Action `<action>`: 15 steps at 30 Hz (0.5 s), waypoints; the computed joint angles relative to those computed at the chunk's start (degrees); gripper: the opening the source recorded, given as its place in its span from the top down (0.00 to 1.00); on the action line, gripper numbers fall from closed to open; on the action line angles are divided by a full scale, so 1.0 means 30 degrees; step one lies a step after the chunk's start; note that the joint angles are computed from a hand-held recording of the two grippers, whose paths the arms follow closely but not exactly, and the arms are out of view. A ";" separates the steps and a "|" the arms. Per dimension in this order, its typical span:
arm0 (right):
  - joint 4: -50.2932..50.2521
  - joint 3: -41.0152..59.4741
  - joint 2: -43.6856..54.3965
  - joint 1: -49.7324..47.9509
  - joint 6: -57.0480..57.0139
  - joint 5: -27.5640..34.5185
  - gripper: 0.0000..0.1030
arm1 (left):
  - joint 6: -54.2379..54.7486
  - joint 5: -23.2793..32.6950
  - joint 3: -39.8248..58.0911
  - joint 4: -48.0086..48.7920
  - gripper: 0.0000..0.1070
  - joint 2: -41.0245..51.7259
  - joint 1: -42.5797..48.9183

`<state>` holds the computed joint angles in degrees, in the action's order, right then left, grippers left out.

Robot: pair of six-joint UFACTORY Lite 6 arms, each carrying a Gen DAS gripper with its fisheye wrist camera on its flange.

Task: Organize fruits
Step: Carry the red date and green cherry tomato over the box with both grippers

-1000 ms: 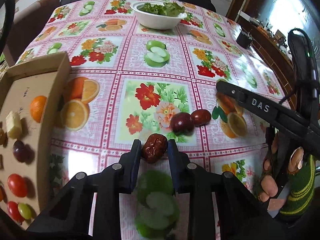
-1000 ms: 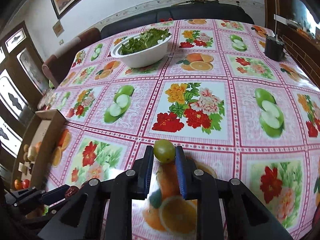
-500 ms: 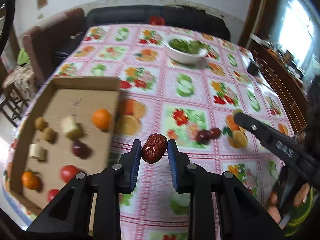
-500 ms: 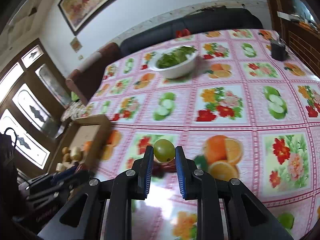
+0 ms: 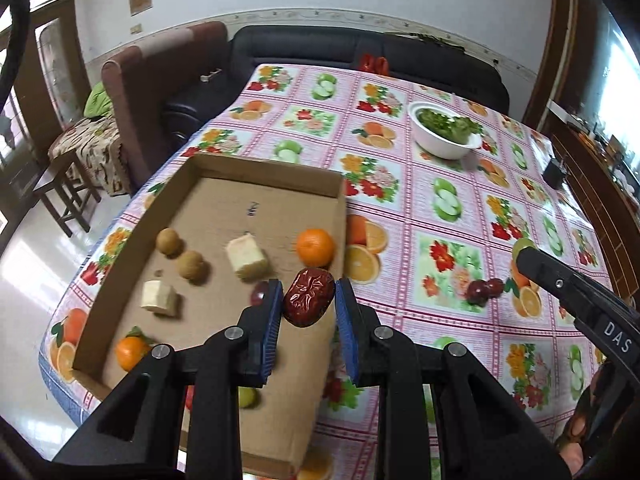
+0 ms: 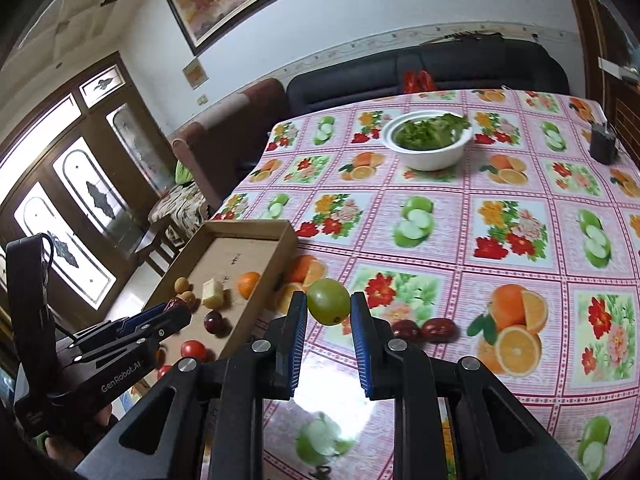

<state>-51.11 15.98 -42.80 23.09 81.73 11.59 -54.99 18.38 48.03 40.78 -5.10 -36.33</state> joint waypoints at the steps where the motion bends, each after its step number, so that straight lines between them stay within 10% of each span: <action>1: -0.0815 0.0162 0.0275 0.0284 0.0941 0.0094 0.78 | 0.0090 -0.0036 -0.0079 -0.0054 0.77 -0.0071 0.0149; 15: -1.0055 0.2608 0.4850 0.2933 1.1027 0.0580 0.78 | 0.1080 -0.0544 -0.0672 0.0078 0.77 -0.0629 0.2487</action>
<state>-81.27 23.81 -28.25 31.89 114.81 13.33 -51.75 16.75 46.02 41.01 -6.98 -28.87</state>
